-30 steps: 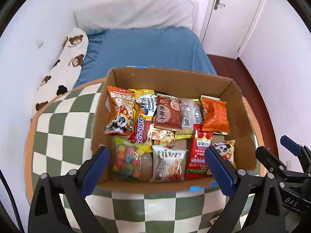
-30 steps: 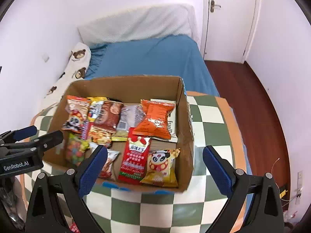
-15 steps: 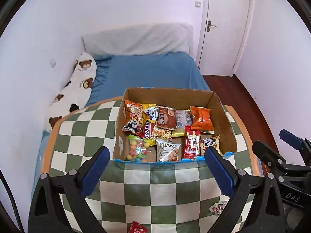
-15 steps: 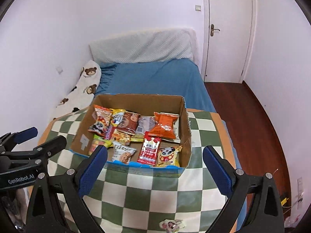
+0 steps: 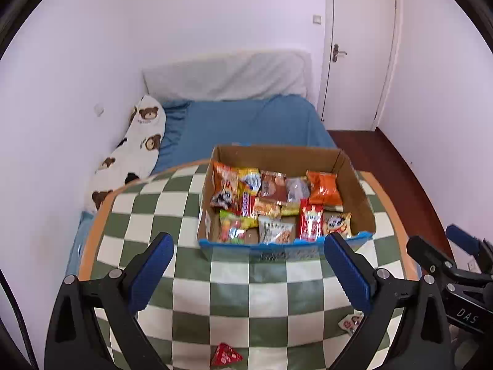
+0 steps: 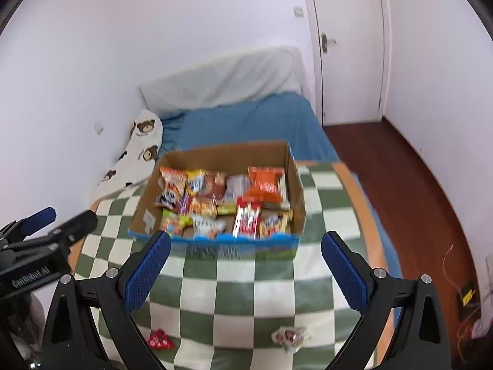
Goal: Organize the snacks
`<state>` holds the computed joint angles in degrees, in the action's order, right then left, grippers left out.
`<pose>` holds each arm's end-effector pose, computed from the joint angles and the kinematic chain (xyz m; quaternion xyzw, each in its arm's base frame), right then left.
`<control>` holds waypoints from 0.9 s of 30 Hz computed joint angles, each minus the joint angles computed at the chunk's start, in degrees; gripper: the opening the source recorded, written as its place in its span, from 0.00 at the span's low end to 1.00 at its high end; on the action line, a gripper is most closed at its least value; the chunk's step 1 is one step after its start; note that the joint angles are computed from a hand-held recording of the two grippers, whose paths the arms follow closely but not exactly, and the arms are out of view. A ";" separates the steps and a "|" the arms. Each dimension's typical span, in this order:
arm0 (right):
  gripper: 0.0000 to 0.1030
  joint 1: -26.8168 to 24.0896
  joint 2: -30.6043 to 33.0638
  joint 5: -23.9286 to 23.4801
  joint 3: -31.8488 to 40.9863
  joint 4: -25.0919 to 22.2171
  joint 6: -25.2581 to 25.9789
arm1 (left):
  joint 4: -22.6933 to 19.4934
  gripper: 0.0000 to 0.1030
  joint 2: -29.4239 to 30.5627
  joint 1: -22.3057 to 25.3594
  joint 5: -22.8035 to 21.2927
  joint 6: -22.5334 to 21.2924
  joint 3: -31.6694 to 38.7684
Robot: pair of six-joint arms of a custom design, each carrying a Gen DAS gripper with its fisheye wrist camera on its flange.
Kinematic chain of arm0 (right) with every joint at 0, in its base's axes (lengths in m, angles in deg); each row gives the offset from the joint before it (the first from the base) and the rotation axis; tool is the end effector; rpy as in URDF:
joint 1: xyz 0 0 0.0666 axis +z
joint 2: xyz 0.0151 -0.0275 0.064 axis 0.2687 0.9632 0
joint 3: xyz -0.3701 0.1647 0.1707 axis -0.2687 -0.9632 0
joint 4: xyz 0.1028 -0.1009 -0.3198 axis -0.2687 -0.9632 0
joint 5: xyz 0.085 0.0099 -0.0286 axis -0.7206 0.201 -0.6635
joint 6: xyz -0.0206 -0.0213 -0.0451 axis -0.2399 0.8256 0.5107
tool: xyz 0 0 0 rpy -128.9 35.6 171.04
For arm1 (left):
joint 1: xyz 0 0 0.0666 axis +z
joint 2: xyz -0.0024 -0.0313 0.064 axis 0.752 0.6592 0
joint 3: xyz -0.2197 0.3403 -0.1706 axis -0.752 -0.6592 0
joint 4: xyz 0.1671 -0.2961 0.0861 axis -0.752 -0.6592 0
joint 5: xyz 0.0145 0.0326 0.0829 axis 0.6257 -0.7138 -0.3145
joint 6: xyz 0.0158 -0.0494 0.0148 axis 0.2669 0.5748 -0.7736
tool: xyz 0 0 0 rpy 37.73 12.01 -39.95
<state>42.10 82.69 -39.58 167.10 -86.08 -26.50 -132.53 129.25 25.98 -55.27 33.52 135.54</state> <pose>0.4862 0.2370 0.5602 -0.0428 0.9373 0.0747 0.3376 0.4903 -0.1933 0.5832 -0.0536 0.9383 0.0349 0.3399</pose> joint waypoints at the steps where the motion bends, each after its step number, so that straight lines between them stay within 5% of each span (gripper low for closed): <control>1: 0.97 -0.34 -0.27 -0.75 -1.50 -0.24 -0.75 | -0.40 0.97 -0.17 0.24 0.67 0.43 -1.04; 8: 0.98 -3.05 -2.45 -5.60 -17.43 -4.03 -5.53 | -3.91 0.97 -2.19 4.26 9.27 4.52 -15.35; 16: 0.98 -6.33 1.35 -14.86 -35.49 -4.13 -8.00 | -4.64 0.97 -1.20 10.15 25.32 11.27 -33.28; 23: 1.00 -5.52 5.18 -12.19 -37.87 -2.30 -9.22 | -2.30 0.97 -0.13 11.08 31.05 13.11 -39.05; 27: 1.00 -5.91 7.37 -13.00 -36.32 -5.34 -8.09 | -1.53 0.97 0.20 10.67 32.41 12.57 -39.70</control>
<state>36.19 90.06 -52.58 130.78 -91.43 -34.59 -134.05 129.46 36.65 -22.86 46.09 95.84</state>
